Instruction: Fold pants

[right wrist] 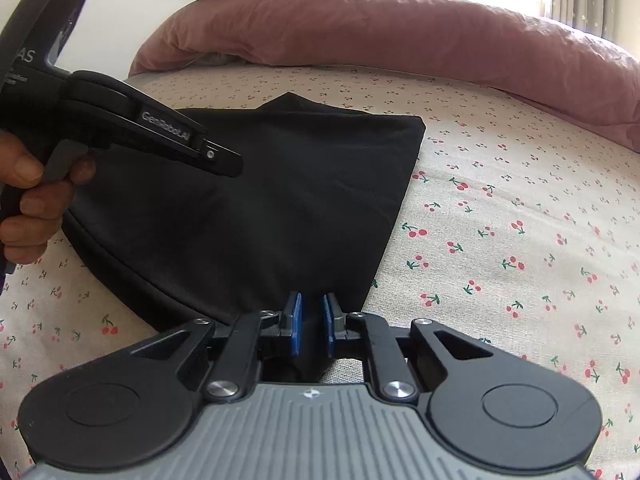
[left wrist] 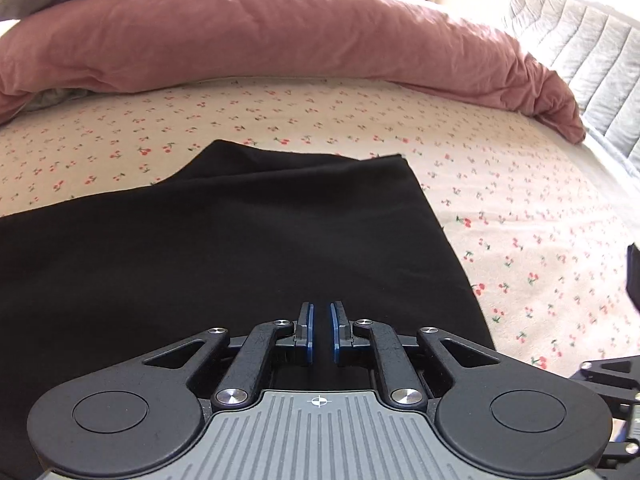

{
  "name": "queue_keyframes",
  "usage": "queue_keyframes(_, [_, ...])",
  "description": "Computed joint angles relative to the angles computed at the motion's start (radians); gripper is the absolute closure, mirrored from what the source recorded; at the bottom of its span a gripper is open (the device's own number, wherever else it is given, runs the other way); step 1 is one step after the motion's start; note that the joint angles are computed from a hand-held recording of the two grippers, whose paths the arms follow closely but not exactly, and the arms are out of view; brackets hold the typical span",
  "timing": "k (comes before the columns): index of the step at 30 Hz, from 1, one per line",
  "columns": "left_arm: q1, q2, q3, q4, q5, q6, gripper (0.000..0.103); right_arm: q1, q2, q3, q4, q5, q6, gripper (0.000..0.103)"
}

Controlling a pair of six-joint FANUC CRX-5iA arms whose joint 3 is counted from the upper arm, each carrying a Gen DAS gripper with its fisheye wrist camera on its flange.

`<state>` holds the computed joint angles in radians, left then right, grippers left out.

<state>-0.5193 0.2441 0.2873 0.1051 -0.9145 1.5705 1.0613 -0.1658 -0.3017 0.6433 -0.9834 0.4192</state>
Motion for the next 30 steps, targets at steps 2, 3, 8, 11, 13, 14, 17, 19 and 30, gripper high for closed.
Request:
queue_keyframes(2, [-0.013,0.026,0.026,-0.039,-0.012,0.013,0.092,0.01,-0.014,-0.003,-0.016,-0.01,0.028,0.098])
queue_keyframes(3, [-0.009,0.032,0.035,-0.031,-0.019,0.01,0.092,0.016,-0.016,-0.003,-0.02,-0.021,0.048,0.098])
queue_keyframes(8, [0.006,0.029,0.055,-0.01,-0.055,0.011,0.092,0.031,-0.03,-0.001,-0.009,-0.04,0.058,0.099])
queue_keyframes(11, [0.0,0.042,0.091,-0.016,-0.054,-0.021,0.092,0.04,-0.048,-0.046,0.09,0.009,-0.001,0.099])
queue_keyframes(13, [-0.011,0.056,0.12,-0.008,-0.05,-0.053,0.092,0.034,-0.045,-0.044,0.086,0.04,-0.017,0.099])
queue_keyframes(14, [-0.018,0.062,0.132,-0.006,-0.05,-0.063,0.092,0.03,-0.033,-0.022,0.045,0.042,0.019,0.098])
queue_keyframes(17, [-0.036,0.102,0.19,0.03,-0.066,-0.088,0.092,0.033,0.006,0.031,-0.044,-0.015,0.101,0.096])
queue_keyframes(19, [-0.043,0.135,0.223,0.071,-0.078,-0.091,0.092,0.036,0.001,0.038,-0.057,-0.028,0.108,0.096])
queue_keyframes(30, [-0.087,0.385,0.503,0.081,-0.155,-0.028,0.092,0.021,-0.018,0.028,-0.085,0.003,0.081,0.095])
